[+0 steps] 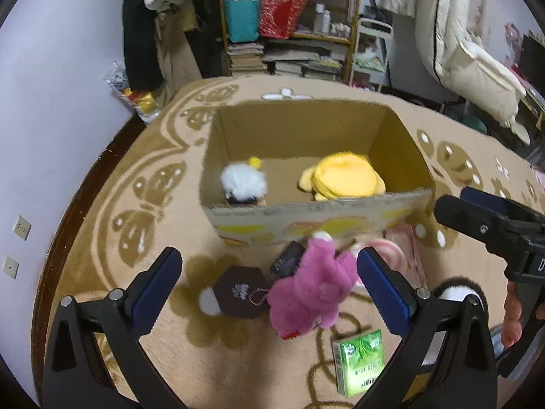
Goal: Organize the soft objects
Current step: 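Move both tools back toward the pink bear and swirl cushion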
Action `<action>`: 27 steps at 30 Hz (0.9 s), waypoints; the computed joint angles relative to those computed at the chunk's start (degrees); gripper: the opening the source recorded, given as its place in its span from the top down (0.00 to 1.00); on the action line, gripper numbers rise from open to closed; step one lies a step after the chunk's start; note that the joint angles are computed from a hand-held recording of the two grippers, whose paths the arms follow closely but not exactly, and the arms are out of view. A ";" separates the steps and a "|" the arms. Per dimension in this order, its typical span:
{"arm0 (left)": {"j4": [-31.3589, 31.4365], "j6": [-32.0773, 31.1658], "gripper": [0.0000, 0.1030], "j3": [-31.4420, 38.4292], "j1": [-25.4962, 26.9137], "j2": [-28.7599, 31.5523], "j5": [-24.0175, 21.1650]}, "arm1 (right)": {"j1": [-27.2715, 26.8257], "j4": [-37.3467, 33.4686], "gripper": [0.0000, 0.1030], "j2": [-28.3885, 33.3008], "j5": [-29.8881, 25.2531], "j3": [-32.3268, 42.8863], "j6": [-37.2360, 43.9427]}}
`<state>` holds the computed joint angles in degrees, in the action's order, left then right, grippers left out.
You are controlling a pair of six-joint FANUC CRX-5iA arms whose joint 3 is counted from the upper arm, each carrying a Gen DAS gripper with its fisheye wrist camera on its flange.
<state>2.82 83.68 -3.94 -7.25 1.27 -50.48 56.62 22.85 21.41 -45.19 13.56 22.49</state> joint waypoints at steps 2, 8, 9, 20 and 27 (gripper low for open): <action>-0.02 -0.54 0.01 0.14 -0.32 0.53 -0.83 | -0.22 -2.44 0.00 0.25 -0.43 0.71 1.08; 1.44 -2.91 0.01 -0.30 -0.77 1.69 -1.92 | -0.47 -6.73 0.00 1.61 -2.20 2.66 3.72; 1.77 -3.35 0.01 -0.45 -0.86 1.86 -1.96 | -0.49 -7.16 0.00 1.91 -2.55 3.08 4.15; 2.18 -4.38 0.01 0.49 -1.52 4.79 -4.03 | -1.18 -13.02 0.00 4.66 -5.06 7.11 8.95; 1.54 -4.86 0.01 1.43 -2.13 6.20 -4.78 | -1.35 -15.21 0.00 6.57 -7.16 9.73 11.35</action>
